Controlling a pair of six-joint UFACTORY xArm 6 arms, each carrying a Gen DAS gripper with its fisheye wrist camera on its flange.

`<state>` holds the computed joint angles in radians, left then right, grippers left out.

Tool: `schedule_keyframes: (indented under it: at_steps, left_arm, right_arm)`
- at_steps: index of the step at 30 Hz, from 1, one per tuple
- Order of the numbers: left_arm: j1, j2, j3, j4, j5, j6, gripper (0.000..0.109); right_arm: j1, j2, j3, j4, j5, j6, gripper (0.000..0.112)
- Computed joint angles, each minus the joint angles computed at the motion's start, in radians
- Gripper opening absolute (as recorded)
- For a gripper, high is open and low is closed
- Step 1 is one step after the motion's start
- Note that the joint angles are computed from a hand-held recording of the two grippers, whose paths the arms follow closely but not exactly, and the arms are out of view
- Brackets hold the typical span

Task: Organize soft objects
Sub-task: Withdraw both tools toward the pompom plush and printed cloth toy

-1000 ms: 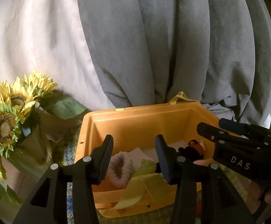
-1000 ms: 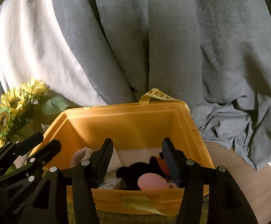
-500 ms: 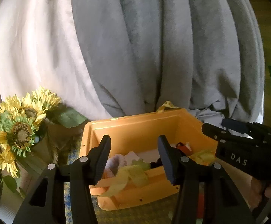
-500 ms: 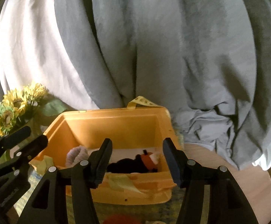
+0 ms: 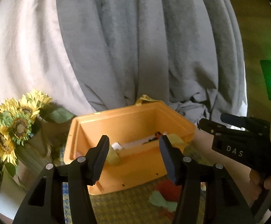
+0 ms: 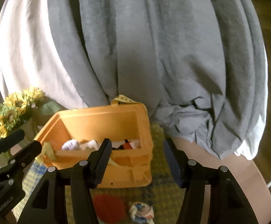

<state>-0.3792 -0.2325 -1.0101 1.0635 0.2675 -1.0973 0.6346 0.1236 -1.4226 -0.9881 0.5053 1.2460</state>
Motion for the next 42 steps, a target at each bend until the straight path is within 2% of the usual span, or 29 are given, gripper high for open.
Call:
schedule_keyframes:
  at_steps: [13, 22, 31, 42]
  left_arm:
    - [-0.068, 0.004, 0.051, -0.118, 0.021, 0.136, 0.057]
    - [-0.095, 0.050, 0.084, -0.325, 0.002, 0.330, 0.057]
    - [-0.115, 0.096, 0.094, -0.405, 0.019, 0.417, 0.057]
    - [-0.123, 0.178, 0.075, -0.464, 0.025, 0.494, 0.057]
  right_arm:
    - [-0.008, -0.087, 0.170, 0.125, -0.018, -0.062, 0.060]
    - [-0.011, -0.087, 0.229, 0.218, -0.020, -0.146, 0.060]
    - [-0.024, -0.070, 0.265, 0.291, -0.043, -0.240, 0.060]
    - [-0.033, -0.020, 0.271, 0.475, -0.097, -0.438, 0.060]
